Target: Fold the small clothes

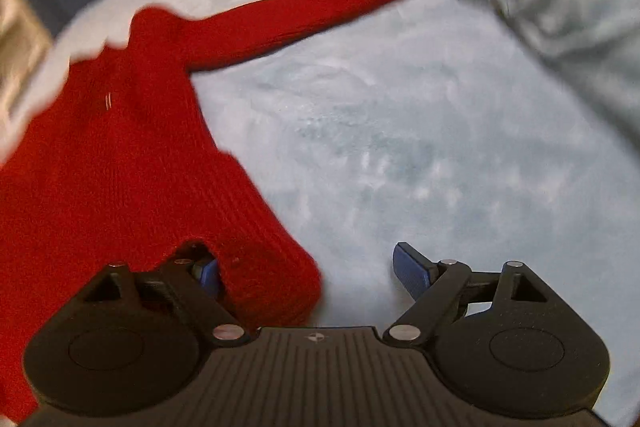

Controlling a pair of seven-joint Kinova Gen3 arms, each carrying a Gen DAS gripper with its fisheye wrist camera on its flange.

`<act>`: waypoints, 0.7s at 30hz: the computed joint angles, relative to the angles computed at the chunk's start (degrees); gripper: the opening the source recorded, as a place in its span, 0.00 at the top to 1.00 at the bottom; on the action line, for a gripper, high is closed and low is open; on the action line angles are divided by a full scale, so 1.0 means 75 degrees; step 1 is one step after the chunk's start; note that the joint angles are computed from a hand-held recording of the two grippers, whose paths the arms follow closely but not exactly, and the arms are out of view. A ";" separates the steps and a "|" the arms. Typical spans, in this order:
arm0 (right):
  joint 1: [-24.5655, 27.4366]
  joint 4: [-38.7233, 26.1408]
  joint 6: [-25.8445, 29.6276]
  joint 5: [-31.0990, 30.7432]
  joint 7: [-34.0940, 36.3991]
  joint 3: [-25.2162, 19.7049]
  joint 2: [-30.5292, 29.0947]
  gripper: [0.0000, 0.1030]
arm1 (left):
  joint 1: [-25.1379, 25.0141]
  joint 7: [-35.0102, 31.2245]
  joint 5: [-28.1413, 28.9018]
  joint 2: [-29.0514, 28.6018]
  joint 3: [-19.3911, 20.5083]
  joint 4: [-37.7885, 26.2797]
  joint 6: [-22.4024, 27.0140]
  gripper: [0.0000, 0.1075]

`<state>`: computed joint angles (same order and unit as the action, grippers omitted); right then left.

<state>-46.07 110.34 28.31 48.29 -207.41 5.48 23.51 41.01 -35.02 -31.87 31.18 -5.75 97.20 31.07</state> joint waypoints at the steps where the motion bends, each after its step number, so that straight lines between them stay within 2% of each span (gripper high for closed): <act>1: 0.0166 0.0027 -0.0186 -0.0023 -0.0056 -0.0064 -0.0012 0.18 | -0.0044 -0.0006 0.0034 -0.0044 0.0037 0.0033 -0.0087 0.04; 3: 0.0534 -0.0064 -0.0244 -0.0201 0.0205 -0.0339 0.0031 0.18 | -0.0165 -0.0126 0.0184 -0.0220 0.0175 0.0243 -0.0410 0.04; 7: 0.0444 -0.0240 -0.0345 -0.0814 0.0998 -0.0063 0.0174 0.18 | -0.0469 -0.0823 0.0705 -0.0705 0.0572 0.0958 -0.1488 0.04; 10: 0.0276 -0.0259 -0.0388 -0.0957 0.1009 0.0175 0.0203 0.18 | -0.0755 -0.1627 0.1111 -0.0876 0.1042 0.1430 -0.2092 0.04; 12: 0.0108 -0.0261 -0.0381 -0.0959 0.0902 0.0335 0.0193 0.18 | -0.0477 -0.1858 0.1056 -0.0728 0.0900 0.1372 -0.1969 0.04; 16: -0.0237 -0.0283 -0.0177 -0.0712 0.0516 0.0611 0.0196 0.19 | 0.0697 -0.1083 0.0435 -0.0055 -0.0273 0.0600 -0.0871 0.04; 18: -0.0221 -0.0303 -0.0028 -0.0651 0.0388 0.0574 0.0169 0.19 | 0.0601 -0.0534 0.0682 0.0076 -0.0587 0.0388 -0.0661 0.04; 21: -0.0081 -0.0233 -0.0134 -0.0522 0.0217 0.0511 0.0082 0.20 | -0.0222 0.0119 0.1413 -0.0340 -0.0451 0.0656 -0.1061 0.05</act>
<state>-46.67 108.59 27.30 44.37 -205.78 9.31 24.13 39.35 -34.13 -21.27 28.63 -9.13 102.12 23.12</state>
